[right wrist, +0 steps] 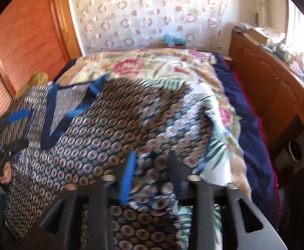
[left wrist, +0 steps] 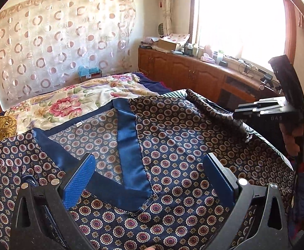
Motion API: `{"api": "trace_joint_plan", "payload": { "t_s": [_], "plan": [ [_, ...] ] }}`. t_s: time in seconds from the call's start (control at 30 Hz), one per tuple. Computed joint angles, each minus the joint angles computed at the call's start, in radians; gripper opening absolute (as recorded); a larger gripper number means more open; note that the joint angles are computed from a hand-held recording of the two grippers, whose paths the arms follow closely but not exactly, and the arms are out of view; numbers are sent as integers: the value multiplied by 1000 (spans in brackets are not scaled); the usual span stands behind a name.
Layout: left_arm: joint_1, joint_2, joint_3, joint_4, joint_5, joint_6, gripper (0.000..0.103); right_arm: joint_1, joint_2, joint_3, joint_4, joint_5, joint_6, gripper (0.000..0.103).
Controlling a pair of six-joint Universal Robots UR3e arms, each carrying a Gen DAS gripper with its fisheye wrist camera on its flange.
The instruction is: Fold small clothes
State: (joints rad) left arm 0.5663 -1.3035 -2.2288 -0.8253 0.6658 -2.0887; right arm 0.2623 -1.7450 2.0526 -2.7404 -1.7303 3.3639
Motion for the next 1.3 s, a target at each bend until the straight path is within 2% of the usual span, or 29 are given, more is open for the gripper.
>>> {"api": "trace_joint_plan", "payload": {
  "t_s": [0.13, 0.23, 0.33, 0.47, 0.53, 0.57, 0.6, 0.7, 0.77, 0.83, 0.97, 1.03, 1.13, 1.23, 1.3],
  "plan": [
    [-6, -16, -8, 38, 15, -20, 103, -41, 9, 36, -69, -27, 0, 44],
    [-9, -23, -6, 43, 22, -26, 103, -88, 90, 2, -42, -29, 35, 44],
    [-8, -33, -7, 60, 22, -37, 103, -164, 151, -12, -15, 53, 65, 44],
    [3, -42, 0, 58, 17, -45, 103, -234, 168, 12, -81, 180, 80, 43],
    [5, -43, 5, 54, 14, -50, 103, -292, 163, 32, -98, 285, 47, 31],
    [8, -41, 5, 48, 11, -47, 103, -296, 175, 24, -100, 303, 42, 23],
    [12, -38, 3, 46, 8, -44, 103, -313, 174, 19, -83, 340, 12, 11],
    [22, -32, -6, 52, 3, -41, 103, -340, 128, 30, -67, 360, -36, 3],
    [33, -25, -16, 70, -7, -52, 103, -313, 153, -12, -76, 362, -53, 2],
    [48, -21, -18, 66, -22, -55, 103, -311, 162, -25, -113, 417, -78, 2],
    [67, -23, -14, 68, -39, -75, 103, -247, 226, -120, -120, 424, -110, 2],
    [73, -26, -11, 69, -43, -81, 103, -199, 203, -136, -94, 404, -112, 2],
    [80, -29, -14, 75, -47, -88, 103, -144, 290, -210, -106, 367, -132, 2],
    [80, -30, -16, 81, -45, -91, 103, -125, 315, -232, -110, 344, -144, 9],
    [80, -29, -16, 78, -46, -90, 103, -111, 334, -247, -113, 293, -136, 16]
  ]
}}
